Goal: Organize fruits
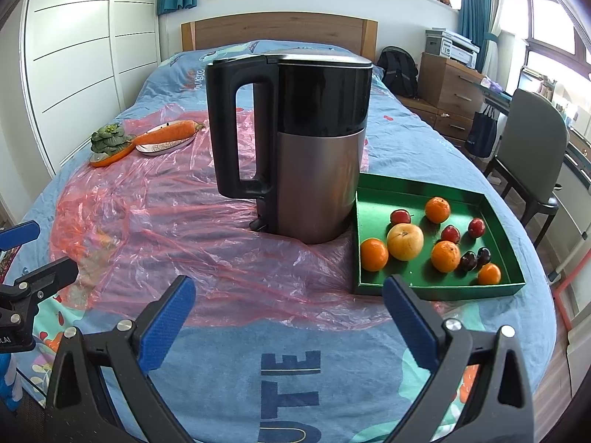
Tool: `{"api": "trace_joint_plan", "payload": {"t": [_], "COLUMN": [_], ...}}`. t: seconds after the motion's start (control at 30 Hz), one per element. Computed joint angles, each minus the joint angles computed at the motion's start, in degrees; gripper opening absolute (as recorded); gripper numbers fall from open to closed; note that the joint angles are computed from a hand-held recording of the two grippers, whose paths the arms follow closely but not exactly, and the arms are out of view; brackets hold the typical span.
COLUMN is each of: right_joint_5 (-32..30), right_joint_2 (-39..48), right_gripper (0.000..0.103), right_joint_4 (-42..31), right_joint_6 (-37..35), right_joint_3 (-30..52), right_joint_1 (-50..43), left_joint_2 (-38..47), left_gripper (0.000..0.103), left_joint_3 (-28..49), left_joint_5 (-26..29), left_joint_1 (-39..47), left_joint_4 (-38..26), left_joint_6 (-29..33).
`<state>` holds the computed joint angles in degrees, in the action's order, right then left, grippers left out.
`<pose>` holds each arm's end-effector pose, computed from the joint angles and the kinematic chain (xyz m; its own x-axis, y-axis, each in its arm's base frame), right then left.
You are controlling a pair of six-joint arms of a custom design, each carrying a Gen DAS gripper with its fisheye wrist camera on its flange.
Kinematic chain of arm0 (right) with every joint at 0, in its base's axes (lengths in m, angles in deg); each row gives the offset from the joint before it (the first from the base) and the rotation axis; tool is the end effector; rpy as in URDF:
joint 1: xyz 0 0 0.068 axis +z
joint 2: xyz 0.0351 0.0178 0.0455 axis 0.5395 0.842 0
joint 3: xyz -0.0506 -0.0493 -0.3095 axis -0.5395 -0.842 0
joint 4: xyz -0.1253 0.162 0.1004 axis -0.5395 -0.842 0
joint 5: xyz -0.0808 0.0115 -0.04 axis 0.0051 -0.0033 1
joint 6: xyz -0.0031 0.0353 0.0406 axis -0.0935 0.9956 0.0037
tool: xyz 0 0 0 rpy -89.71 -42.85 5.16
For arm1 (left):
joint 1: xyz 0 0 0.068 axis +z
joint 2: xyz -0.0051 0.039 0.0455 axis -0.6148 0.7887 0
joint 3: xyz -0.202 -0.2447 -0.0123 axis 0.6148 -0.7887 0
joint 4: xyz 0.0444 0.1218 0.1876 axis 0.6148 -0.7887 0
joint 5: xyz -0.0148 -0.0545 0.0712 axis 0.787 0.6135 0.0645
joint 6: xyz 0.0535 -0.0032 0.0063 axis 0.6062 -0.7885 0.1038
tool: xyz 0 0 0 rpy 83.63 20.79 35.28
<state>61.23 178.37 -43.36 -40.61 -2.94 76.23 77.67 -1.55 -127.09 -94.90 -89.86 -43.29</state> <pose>0.2175 0.1991 0.2413 -0.5746 -0.3982 -0.7150 -0.5387 0.8417 -0.0358 0.1140 -0.1308 0.2438 -0.6788 -0.1980 -0.7071 -0.2938 0.9558 0.0145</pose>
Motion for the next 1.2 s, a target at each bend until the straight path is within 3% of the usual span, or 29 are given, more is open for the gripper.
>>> {"api": "trace_joint_plan", "payload": {"t": [1.2], "right_joint_5": [-1.29], "right_joint_2": [0.7], "right_gripper": [0.103], "right_joint_4": [-0.51], "right_joint_6": [-2.94], "right_joint_3": [1.12], "right_joint_1": [-2.07], "left_joint_2": [0.53], "left_gripper": [0.096], "left_joint_3": [2.08], "left_joint_5": [-1.3], "left_joint_1": [0.93], "left_joint_4": [-3.38], "left_joint_6": [-2.52]}}
